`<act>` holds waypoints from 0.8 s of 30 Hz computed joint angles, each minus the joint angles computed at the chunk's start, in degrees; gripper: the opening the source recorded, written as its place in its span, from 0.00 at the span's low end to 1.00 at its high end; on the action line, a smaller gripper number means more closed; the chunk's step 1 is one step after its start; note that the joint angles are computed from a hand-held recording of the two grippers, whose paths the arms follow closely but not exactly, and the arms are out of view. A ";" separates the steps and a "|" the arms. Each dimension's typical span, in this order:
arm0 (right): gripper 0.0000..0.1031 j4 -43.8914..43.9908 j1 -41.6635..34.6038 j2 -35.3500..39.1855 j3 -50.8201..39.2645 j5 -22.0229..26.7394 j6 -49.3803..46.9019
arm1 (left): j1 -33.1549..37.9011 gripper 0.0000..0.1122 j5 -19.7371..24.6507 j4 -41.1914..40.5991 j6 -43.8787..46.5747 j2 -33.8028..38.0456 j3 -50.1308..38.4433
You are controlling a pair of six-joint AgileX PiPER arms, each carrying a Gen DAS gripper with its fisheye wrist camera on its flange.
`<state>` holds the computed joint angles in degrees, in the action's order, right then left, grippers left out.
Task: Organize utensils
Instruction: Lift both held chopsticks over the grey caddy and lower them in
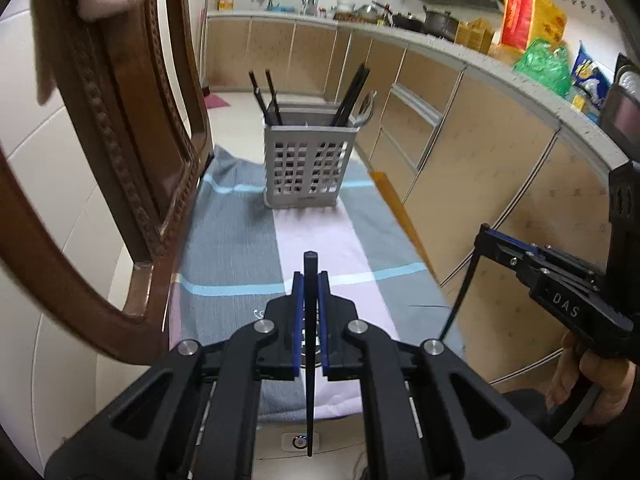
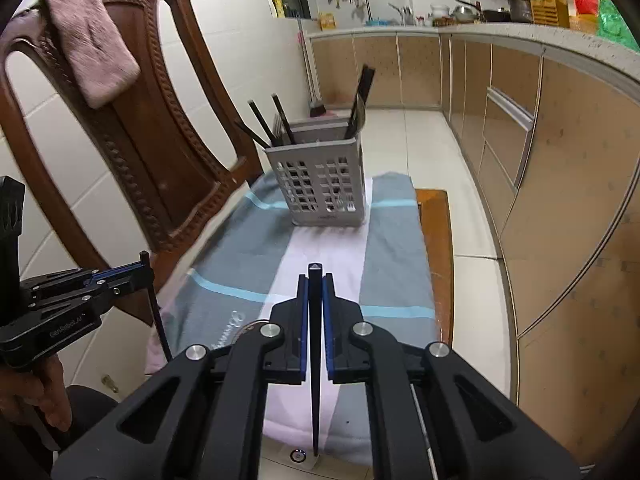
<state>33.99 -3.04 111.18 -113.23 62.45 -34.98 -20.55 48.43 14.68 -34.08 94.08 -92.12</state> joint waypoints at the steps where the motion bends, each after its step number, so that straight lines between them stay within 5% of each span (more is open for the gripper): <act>1: 0.07 0.62 -0.13 -1.07 1.03 -0.15 -0.38 | -0.21 0.06 0.41 0.29 -0.09 0.00 -0.73; 12: 0.07 1.60 -0.10 -2.44 -8.74 2.26 2.81 | -1.30 0.06 3.27 7.07 -2.18 -0.11 -10.68; 24: 0.07 -0.25 1.25 2.58 -13.40 3.46 4.89 | 2.37 0.06 0.66 2.13 0.51 3.26 -10.34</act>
<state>33.74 -1.79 113.76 -126.63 65.91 -30.10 -18.18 49.10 16.81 -33.57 97.34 -102.47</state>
